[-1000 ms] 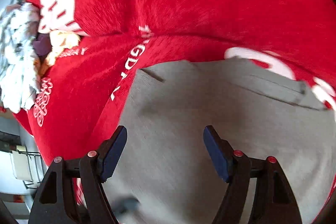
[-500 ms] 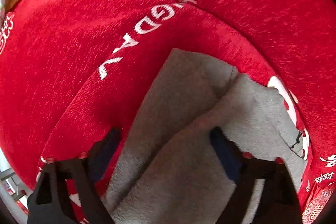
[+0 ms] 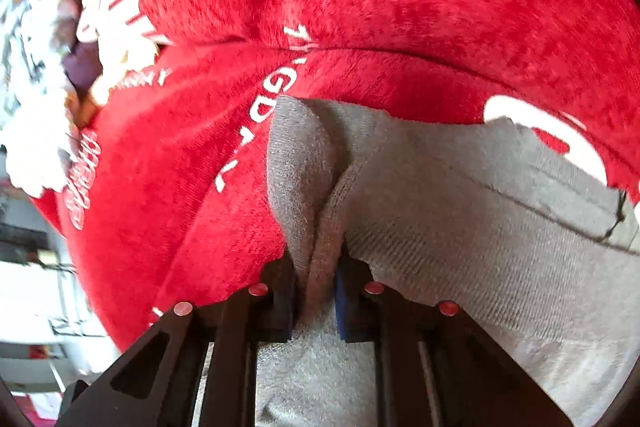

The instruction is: Fold small clothes

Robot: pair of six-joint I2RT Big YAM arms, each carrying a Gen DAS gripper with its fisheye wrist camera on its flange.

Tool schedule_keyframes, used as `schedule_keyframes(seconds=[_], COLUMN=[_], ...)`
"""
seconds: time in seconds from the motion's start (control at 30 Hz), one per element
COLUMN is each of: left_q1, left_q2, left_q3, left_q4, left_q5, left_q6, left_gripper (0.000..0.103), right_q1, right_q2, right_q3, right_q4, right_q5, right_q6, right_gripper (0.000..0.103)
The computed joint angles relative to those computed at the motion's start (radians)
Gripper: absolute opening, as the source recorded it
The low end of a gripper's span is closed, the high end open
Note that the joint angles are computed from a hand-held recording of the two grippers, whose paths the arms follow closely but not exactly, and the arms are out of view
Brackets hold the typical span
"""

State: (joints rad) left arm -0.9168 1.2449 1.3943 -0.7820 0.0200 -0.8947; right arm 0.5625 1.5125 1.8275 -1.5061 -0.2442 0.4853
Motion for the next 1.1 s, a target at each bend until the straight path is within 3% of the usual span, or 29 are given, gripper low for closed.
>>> schedule_keyframes(seconds=[0.17, 0.27, 0.33, 0.37, 0.4, 0.43, 0.5, 0.67, 0.8, 1.1], left_q1=[0.030, 0.044, 0.051, 0.057, 0.062, 0.056, 0.051, -0.015, -0.066, -0.143], left_q2=[-0.029, -0.044, -0.037, -0.018, 0.006, 0.023, 0.028, 0.102, 0.179, 0.310], left_q3=[-0.052, -0.078, -0.078, -0.061, -0.035, -0.009, 0.003, 0.176, 0.321, 0.562], left_q4=[0.086, 0.126, 0.148, 0.141, 0.111, 0.071, 0.065, -0.149, -0.331, -0.549], left_q5=[0.075, 0.075, 0.076, 0.103, 0.130, 0.103, 0.075, -0.101, -0.200, -0.279], left_q6=[-0.059, -0.091, -0.091, -0.075, -0.056, -0.045, -0.050, 0.045, 0.078, 0.079], left_gripper=[0.102, 0.102, 0.079, 0.046, 0.023, 0.019, 0.016, 0.015, 0.015, 0.010], right_q1=[-0.040, -0.055, -0.059, -0.066, -0.069, -0.074, -0.086, -0.101, -0.111, -0.174], right_q2=[-0.047, -0.083, -0.095, -0.105, -0.111, -0.118, -0.130, -0.147, -0.152, -0.199], right_q3=[-0.066, -0.110, -0.132, -0.148, -0.159, -0.167, -0.184, -0.180, -0.143, -0.106], right_q4=[0.079, 0.118, 0.141, 0.154, 0.168, 0.176, 0.194, 0.192, 0.154, 0.100], right_q5=[-0.062, -0.090, -0.102, -0.114, -0.123, -0.126, -0.145, -0.158, -0.159, -0.189], right_q6=[0.035, 0.042, 0.044, 0.045, 0.052, 0.055, 0.061, 0.049, 0.016, -0.040], right_gripper=[0.015, 0.015, 0.015, 0.015, 0.015, 0.015, 0.015, 0.015, 0.015, 0.015])
